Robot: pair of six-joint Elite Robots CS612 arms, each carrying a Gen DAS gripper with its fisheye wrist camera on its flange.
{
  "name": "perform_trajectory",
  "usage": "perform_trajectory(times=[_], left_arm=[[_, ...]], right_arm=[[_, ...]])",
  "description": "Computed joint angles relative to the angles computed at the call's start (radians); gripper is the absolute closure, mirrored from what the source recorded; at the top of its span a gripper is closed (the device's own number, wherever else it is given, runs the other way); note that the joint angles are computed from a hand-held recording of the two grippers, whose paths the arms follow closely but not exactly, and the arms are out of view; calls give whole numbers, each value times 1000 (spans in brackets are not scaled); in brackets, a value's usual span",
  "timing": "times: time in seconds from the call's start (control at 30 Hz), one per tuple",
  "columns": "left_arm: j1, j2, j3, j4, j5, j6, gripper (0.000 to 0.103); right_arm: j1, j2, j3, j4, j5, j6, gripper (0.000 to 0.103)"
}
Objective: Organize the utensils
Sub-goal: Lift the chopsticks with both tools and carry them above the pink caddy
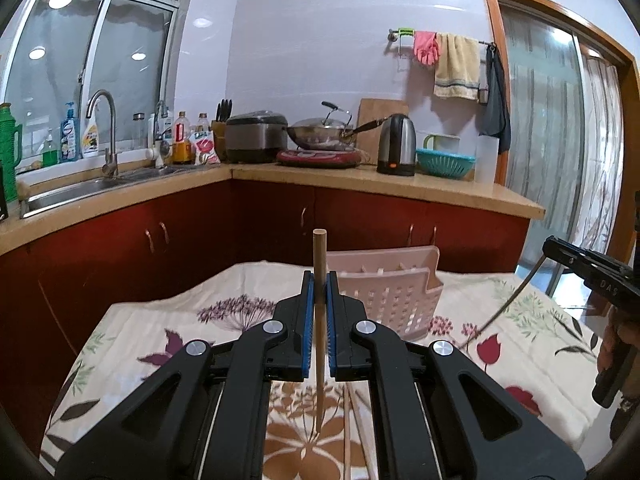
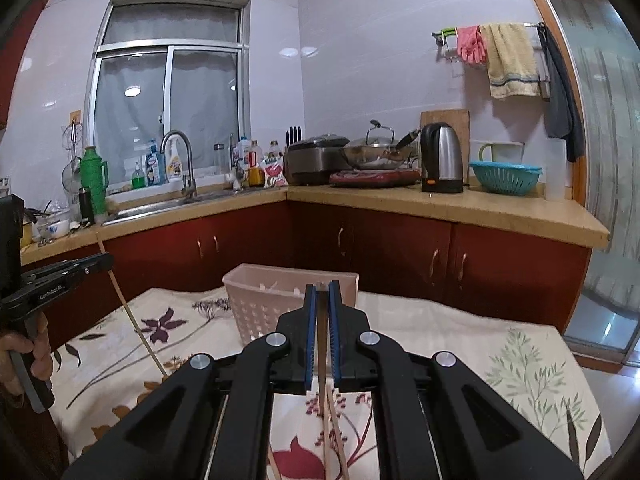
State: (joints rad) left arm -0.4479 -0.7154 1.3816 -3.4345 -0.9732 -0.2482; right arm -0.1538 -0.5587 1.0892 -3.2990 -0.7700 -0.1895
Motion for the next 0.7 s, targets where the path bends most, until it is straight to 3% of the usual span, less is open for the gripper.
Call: perform_trajectory(times=[0.37,0.7], left_arm=[[24,38,-151,-19,-59,96,97],[49,94,-325,-12,-95,119,97]], right_arm=[[4,57,-177,-18,60,115,96],[26,185,-476,10,71,222,96]])
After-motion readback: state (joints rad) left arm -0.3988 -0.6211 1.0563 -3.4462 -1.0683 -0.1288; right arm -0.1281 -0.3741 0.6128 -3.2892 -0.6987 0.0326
